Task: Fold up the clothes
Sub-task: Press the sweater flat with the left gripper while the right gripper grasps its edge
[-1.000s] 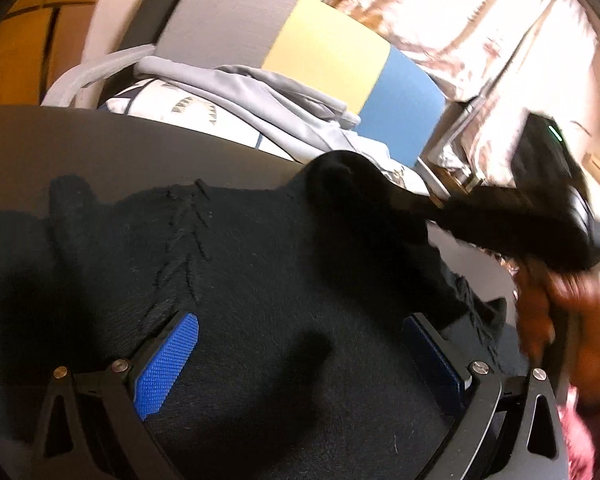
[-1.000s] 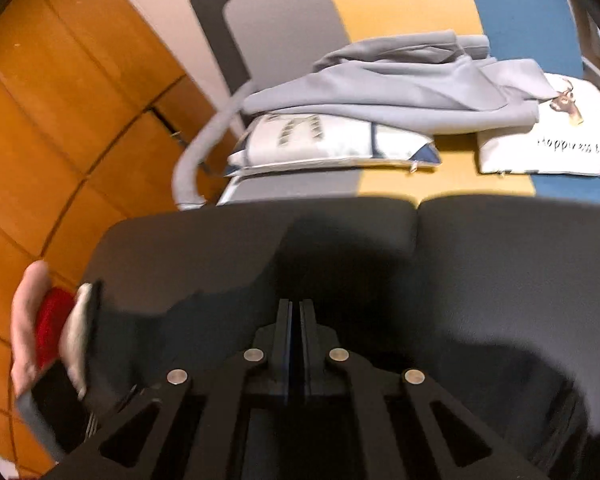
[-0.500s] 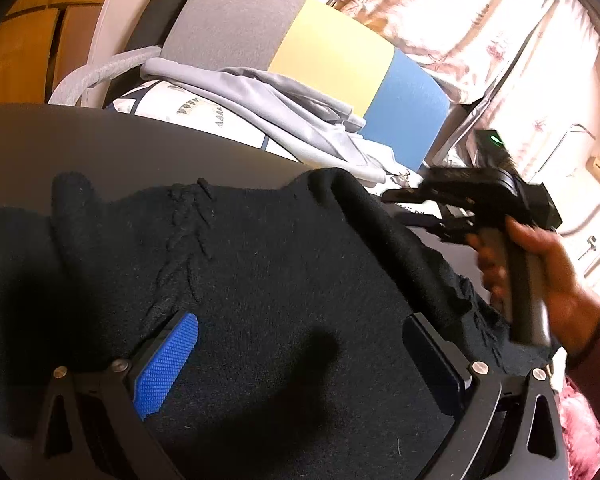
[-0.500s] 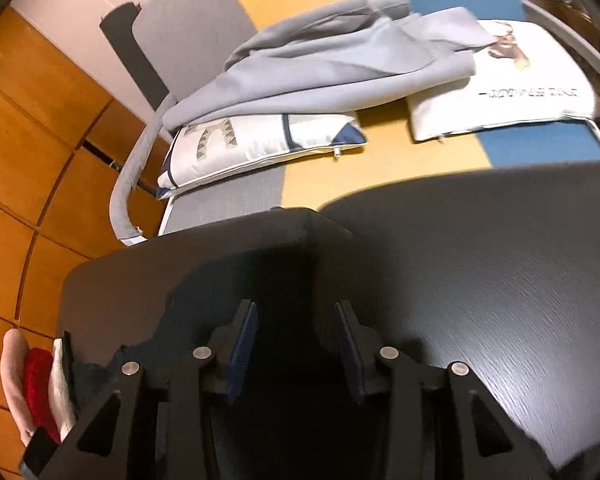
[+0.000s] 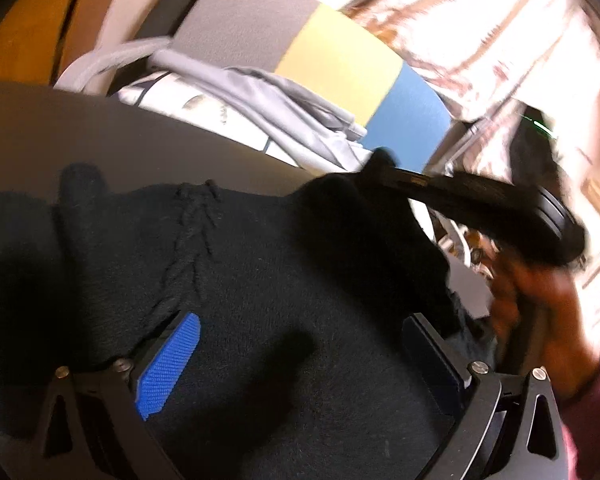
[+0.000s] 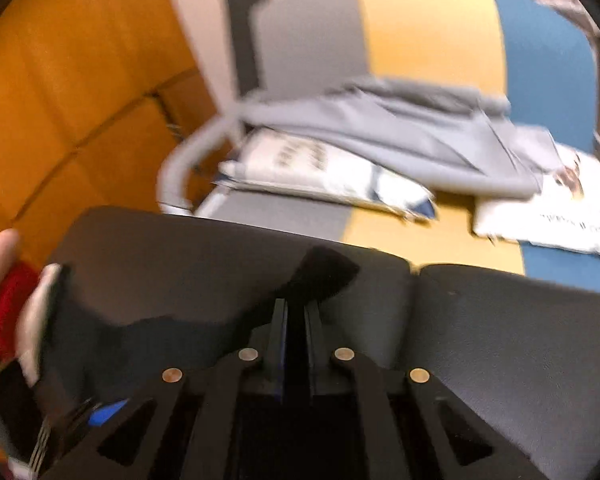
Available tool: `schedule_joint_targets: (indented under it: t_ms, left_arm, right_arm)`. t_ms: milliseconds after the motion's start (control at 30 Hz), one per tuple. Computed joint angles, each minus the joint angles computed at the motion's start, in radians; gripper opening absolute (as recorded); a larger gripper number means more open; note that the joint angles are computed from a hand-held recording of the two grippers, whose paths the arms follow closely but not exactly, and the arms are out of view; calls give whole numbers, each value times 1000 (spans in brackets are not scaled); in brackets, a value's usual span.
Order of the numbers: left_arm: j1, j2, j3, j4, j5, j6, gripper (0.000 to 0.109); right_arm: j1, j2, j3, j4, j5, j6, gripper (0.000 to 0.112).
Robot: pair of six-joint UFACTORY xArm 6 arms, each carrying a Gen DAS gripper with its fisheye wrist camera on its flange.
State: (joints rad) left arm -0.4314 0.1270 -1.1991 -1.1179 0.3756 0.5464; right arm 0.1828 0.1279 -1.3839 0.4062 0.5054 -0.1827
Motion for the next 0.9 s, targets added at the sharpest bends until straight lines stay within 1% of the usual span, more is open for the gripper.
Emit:
schedule_joint_targets:
  t_ms: [67,100,133,167,200,233,300,367,433,500,533,600,633,667,767,833,900]
  left_arm:
    - [26,-50,47,-61,18,-25,97]
    - [36,-74,73,-75,13,-41,98]
    - [43,-93,94,-59,1,-82,98]
    - [56,-107,108,-47,4,-124,98]
    - [72,-117,115,-49,22,-153,98]
    - [86,-123,118,-41,41,-184,98]
    - [109,-128,113,-7,81,-248,98]
    - [128,-129,100,27,128,-306,98]
    - [134,-120,71,63,183,-346,98]
    - [129,-98,35,100,225,-377,102]
    - [121,-80,13,160,236,-418,102]
    - [106,-45,-27,292,246,-511,102]
    - [97,-31,-40,330,241,-537,102]
    - [85,-18,-53,377,229,-565,102]
    - [57,3,-81,529,218,-641,102]
    - [43,2,-82,582,214,-653,102]
    - [31,-9,-66,559,199,-602,101]
  right_arm:
    - [41,-92,122,121,-45,-136,6]
    - [63,-137,178,183,-62,-205,6]
    - [87,-180,229,234,-76,-262,6]
    - [100,-201,262,243,-64,-276,8]
    - [109,-221,292,241,-31,-277,11]
    - [118,-243,324,235,-6,-268,11]
    - [138,-285,386,225,40,-249,25]
    - [143,-350,456,215,76,-191,25]
    - [137,-438,549,307,48,-184,26]
    - [112,-512,634,438,-1,-182,31]
    - [96,-563,691,508,-51,-154,32]
    - [73,-626,762,558,-135,-69,37]
    - [50,-645,788,586,-164,-20,38]
    - [30,-651,797,617,-168,5,39]
    - [-18,-617,782,674,-146,53,40]
    - [-13,-572,747,788,-148,-37,40]
    - [6,-537,716,850,-155,-79,40]
